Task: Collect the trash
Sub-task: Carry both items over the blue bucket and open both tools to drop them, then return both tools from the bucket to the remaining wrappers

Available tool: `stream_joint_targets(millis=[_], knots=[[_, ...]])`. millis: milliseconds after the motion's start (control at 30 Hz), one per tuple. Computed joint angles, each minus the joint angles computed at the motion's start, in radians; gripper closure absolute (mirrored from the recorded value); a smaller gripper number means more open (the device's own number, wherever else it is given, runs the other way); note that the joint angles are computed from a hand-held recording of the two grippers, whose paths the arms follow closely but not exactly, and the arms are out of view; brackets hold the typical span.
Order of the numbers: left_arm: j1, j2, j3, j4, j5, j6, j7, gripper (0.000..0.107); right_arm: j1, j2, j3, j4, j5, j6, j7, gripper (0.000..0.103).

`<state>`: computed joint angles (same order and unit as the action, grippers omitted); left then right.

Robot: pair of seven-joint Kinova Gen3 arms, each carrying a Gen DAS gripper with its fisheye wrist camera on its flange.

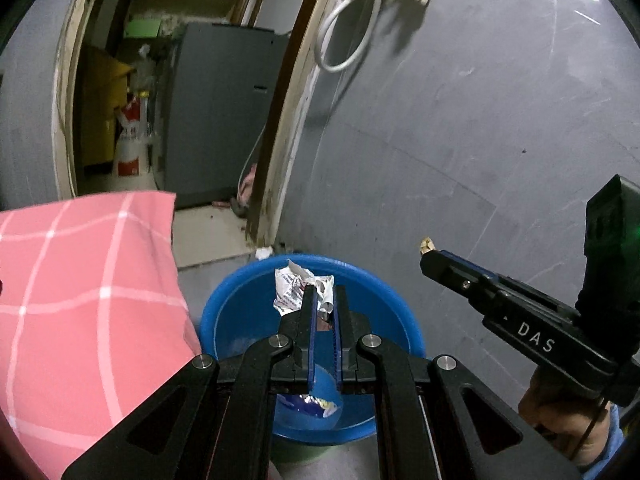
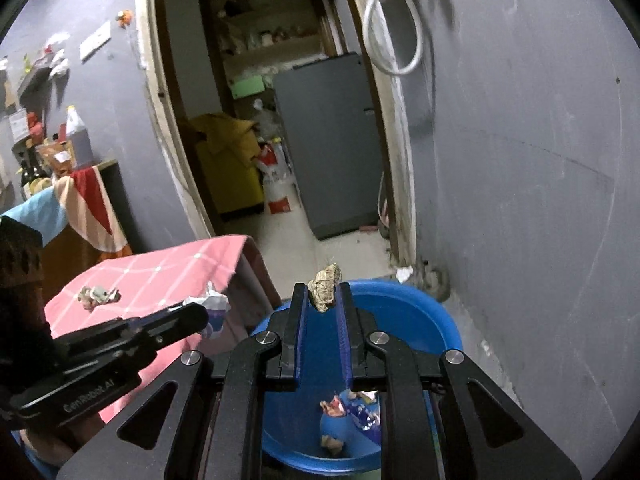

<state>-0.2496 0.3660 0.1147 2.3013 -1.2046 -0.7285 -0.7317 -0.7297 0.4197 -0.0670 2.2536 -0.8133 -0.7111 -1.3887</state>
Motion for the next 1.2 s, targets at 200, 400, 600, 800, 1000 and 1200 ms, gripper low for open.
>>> stream_joint_targets(millis=[200,400,600,800,1000,1200], knots=[[0.021,0.029,0.017,-0.028,-0.021,0.059,0.046,0.102,0.032,0.0,0.008,-0.012,0.015,0.075,-0.017,0.09],[0.017,0.035,0.025,-0.034,-0.044,0.086,0.078,0.101,0.038,0.003,0.031,-0.028,0.025,0.133,-0.024,0.09],[0.013,0.028,0.023,-0.032,-0.057,0.083,0.093,0.096,0.03,0.005,0.053,-0.044,0.023,0.168,-0.02,0.09],[0.007,0.027,0.013,-0.023,-0.036,0.064,0.072,0.079,0.021,0.006,0.066,-0.05,0.01,0.174,-0.014,0.076],[-0.026,0.014,-0.006,-0.009,-0.024,0.021,0.062,0.073,0.012,0.009,0.057,-0.041,0.012,0.125,-0.026,0.075],[-0.075,-0.022,-0.047,0.064,0.125,-0.08,-0.079,0.049,-0.015,0.013,0.033,-0.023,-0.002,0.01,-0.022,0.056]])
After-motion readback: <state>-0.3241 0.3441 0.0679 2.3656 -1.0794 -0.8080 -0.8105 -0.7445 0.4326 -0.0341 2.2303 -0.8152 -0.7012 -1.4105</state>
